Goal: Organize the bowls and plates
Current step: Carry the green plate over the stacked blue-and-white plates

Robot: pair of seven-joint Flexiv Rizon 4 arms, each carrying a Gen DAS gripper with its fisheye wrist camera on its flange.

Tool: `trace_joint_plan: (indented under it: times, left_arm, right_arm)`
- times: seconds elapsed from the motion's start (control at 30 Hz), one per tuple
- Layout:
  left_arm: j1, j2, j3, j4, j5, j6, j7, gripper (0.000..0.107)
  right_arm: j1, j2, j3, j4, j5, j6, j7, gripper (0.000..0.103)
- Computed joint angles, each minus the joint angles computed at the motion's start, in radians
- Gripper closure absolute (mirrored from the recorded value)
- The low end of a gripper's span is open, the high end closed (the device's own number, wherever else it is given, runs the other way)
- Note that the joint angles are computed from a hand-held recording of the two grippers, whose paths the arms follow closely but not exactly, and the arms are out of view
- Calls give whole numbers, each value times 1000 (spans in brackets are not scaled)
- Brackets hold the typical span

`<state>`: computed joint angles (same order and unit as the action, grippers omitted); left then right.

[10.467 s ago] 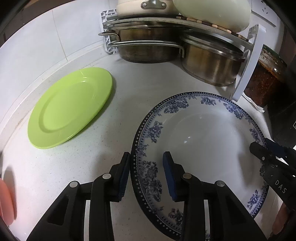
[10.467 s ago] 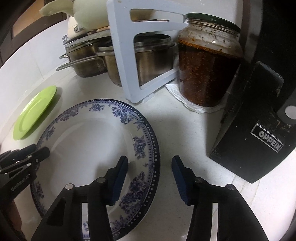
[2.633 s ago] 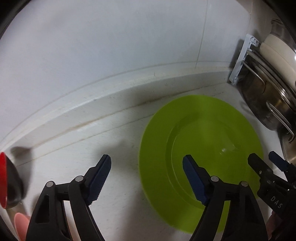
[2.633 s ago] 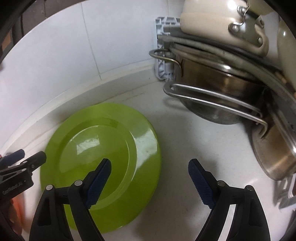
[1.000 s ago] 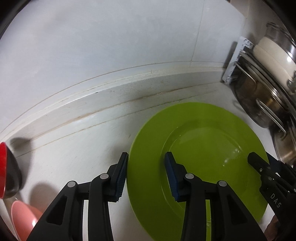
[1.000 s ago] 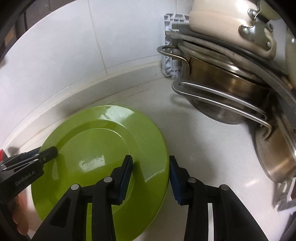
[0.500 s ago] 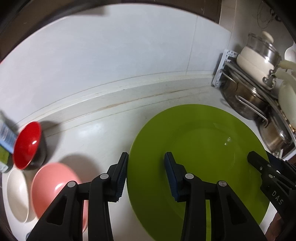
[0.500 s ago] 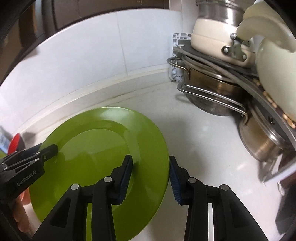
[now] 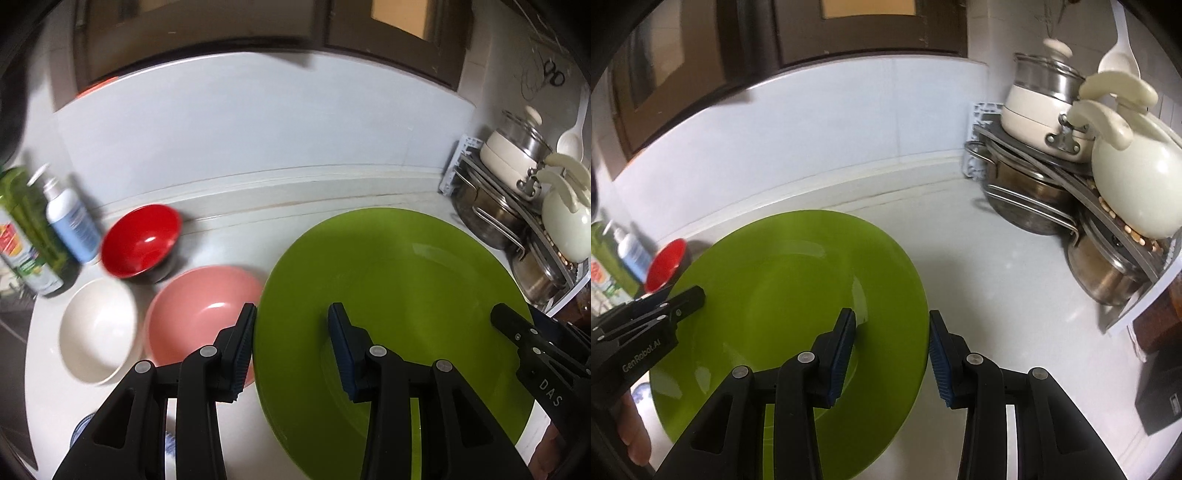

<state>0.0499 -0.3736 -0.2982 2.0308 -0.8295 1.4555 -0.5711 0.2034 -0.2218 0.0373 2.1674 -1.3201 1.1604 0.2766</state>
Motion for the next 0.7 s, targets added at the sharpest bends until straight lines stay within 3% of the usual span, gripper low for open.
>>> trace_joint_plan:
  times: [0.23,0.7]
  left_arm:
    - [49,65,8,63,-125,-12,108,68]
    - [39,127,193,105,-273,-83,271,68]
  right_arm:
    - [64,0,36,-22,37,-44,-16,63]
    - [214,-64,64,-126,55,-120,-36,63]
